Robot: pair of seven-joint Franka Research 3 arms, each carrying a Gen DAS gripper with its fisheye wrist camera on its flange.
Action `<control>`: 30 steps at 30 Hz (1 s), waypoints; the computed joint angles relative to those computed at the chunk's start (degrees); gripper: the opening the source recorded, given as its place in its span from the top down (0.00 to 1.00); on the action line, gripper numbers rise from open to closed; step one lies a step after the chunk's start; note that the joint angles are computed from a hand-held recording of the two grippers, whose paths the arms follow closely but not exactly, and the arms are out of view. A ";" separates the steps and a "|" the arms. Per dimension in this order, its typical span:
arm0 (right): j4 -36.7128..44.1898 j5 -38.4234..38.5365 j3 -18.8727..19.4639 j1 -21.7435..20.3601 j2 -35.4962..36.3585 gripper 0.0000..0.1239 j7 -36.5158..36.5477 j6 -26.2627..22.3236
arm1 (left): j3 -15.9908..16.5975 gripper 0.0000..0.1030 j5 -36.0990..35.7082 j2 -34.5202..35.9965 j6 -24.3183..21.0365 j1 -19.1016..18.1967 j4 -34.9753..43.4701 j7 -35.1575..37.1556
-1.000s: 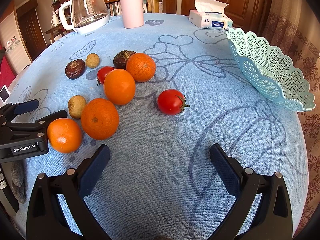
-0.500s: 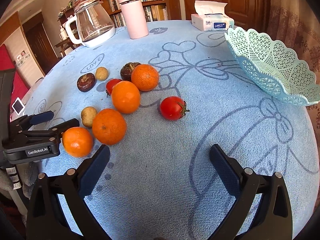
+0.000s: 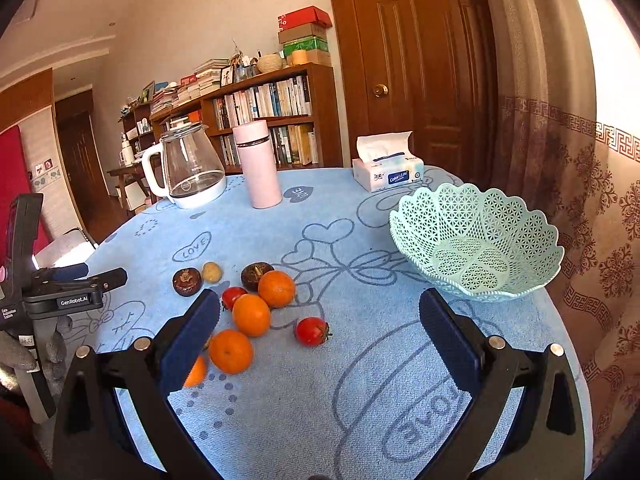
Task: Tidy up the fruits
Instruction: 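Move the left tool to the dark brown fruit and close on it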
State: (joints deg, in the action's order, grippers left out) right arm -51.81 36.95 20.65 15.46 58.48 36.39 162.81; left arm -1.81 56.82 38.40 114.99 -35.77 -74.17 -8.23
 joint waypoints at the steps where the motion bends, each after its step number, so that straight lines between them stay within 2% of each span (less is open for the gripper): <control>1: 0.60 -0.30 -0.56 0.16 0.36 0.18 0.82 -0.51 | -0.01 0.05 -0.03 -0.63 0.43 0.19 -1.11 -0.44; 6: 4.11 -2.27 -2.76 1.02 2.36 0.18 5.46 -3.50 | -0.49 0.05 -0.74 -0.74 1.45 1.37 -2.07 1.06; 11: 4.90 -3.94 -3.53 1.54 3.00 0.18 6.66 -4.98 | -1.19 0.10 -3.21 0.94 6.59 3.56 -0.78 4.19; 15: 4.17 -4.61 -3.46 1.62 2.71 0.19 6.27 -4.67 | -0.99 0.14 -6.42 4.59 9.60 4.59 4.32 9.94; 21: 6.00 -5.52 -4.11 1.94 3.71 0.19 7.75 -6.56 | 0.72 0.19 -11.44 11.96 8.60 4.08 15.60 19.68; 30: 7.92 -6.60 -4.69 2.32 4.75 0.19 8.87 -9.18 | 2.92 0.39 -17.86 20.63 8.42 4.12 28.43 28.46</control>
State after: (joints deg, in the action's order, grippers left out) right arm -43.89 30.36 15.96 17.78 63.23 45.26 153.64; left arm 1.11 38.96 59.03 123.41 -31.64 -45.74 20.23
